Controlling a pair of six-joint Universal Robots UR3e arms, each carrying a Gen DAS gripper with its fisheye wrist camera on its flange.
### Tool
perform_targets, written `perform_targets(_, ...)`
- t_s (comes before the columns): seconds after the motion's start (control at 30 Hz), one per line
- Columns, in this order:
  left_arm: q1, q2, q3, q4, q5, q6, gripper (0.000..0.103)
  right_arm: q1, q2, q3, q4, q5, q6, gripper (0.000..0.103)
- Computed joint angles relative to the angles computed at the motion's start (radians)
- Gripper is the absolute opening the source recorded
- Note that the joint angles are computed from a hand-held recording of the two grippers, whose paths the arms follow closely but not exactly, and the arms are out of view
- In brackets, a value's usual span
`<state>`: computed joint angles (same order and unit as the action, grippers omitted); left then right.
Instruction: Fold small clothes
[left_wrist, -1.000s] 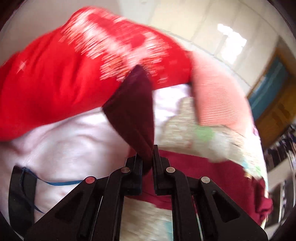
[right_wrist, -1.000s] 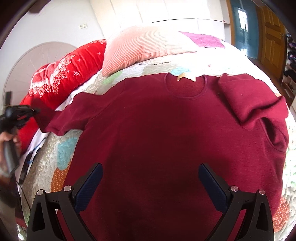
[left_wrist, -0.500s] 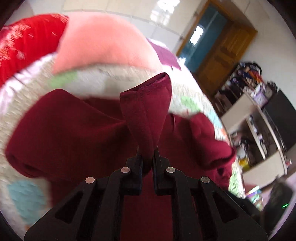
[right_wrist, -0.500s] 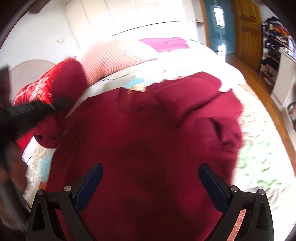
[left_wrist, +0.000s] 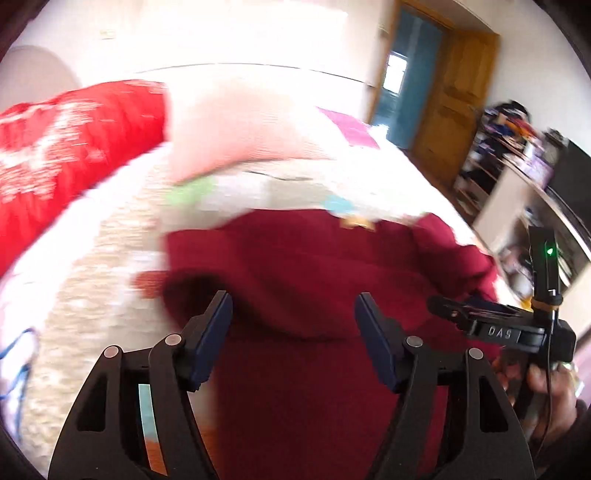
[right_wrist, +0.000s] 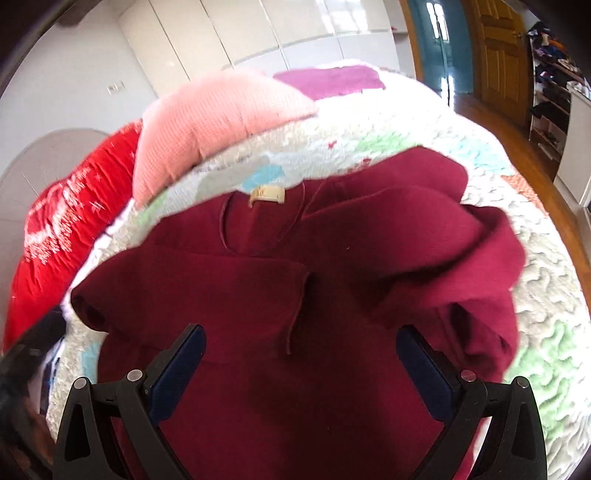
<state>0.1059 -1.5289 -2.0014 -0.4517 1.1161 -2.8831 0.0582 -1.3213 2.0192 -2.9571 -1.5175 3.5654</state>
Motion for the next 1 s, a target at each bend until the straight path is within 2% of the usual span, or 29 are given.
perform_targets(0.1, 0.047, -0.016, -0.023, 0.026, 0.072, 0.012, 0.069, 0.017, 0.084, -0.058, -0.022, -0.034, -0.001, 0.102)
perform_targets(0.17, 0.059, -0.054, -0.021, 0.033, 0.123, 0.001, 0.069, 0.043, 0.152, -0.137, -0.003, -0.094, -0.040, 0.085)
perform_targets(0.2, 0.047, -0.082, -0.022, 0.058, 0.143, -0.014, 0.069, 0.054, 0.171, -0.169, 0.012, -0.132, -0.067, 0.052)
perform_targets(0.23, 0.049, -0.096, -0.025, 0.067, 0.154, -0.014, 0.069, 0.051, 0.176, -0.181, 0.004, -0.136, -0.094, 0.023)
perform_targets(0.27, 0.038, -0.120, -0.016, 0.079, 0.176, -0.025, 0.069, 0.021, 0.160, -0.156, -0.032, -0.081, -0.114, 0.016)
perform_targets(0.3, 0.028, -0.130, -0.017, 0.089, 0.187, -0.033, 0.069, -0.008, 0.143, -0.136, -0.046, -0.033, -0.126, 0.016)
perform_targets(0.37, 0.026, -0.146, -0.016, 0.105, 0.192, -0.035, 0.069, -0.043, 0.107, -0.093, -0.069, -0.009, -0.161, 0.014)
perform_targets(0.47, 0.014, -0.161, -0.019, 0.131, 0.207, -0.042, 0.069, -0.077, 0.036, -0.017, -0.126, -0.072, -0.173, 0.013)
perform_targets(0.53, 0.005, -0.183, -0.006, 0.132, 0.215, -0.042, 0.069, -0.122, -0.006, 0.042, -0.165, -0.043, -0.161, 0.013)
perform_targets(0.67, -0.026, -0.221, 0.035, 0.103, 0.253, -0.065, 0.069, -0.074, 0.087, -0.071, -0.073, -0.140, -0.202, 0.013)
perform_targets(0.73, -0.016, -0.191, 0.022, 0.096, 0.229, -0.085, 0.069, -0.062, 0.097, -0.122, 0.031, -0.168, -0.220, 0.013)
perform_targets(0.77, -0.002, -0.162, 0.005, 0.103, 0.200, -0.091, 0.069, -0.071, 0.069, -0.095, 0.026, -0.154, -0.208, 0.014)
perform_targets(0.87, 0.012, -0.105, -0.010, 0.125, 0.179, -0.094, 0.069, -0.089, -0.068, 0.044, -0.045, -0.081, -0.127, 0.027)
perform_targets(0.9, 0.012, -0.101, -0.004, 0.132, 0.176, -0.102, 0.069, -0.086, -0.098, 0.072, -0.066, -0.046, -0.116, 0.037)
perform_targets(0.93, 0.010, -0.107, 0.012, 0.132, 0.170, -0.113, 0.069, -0.072, -0.112, 0.096, -0.099, -0.015, -0.114, 0.042)
perform_targets(1.0, -0.010, -0.151, 0.079, 0.101, 0.171, -0.137, 0.069, -0.032, -0.103, 0.074, -0.104, 0.030, -0.132, 0.042)
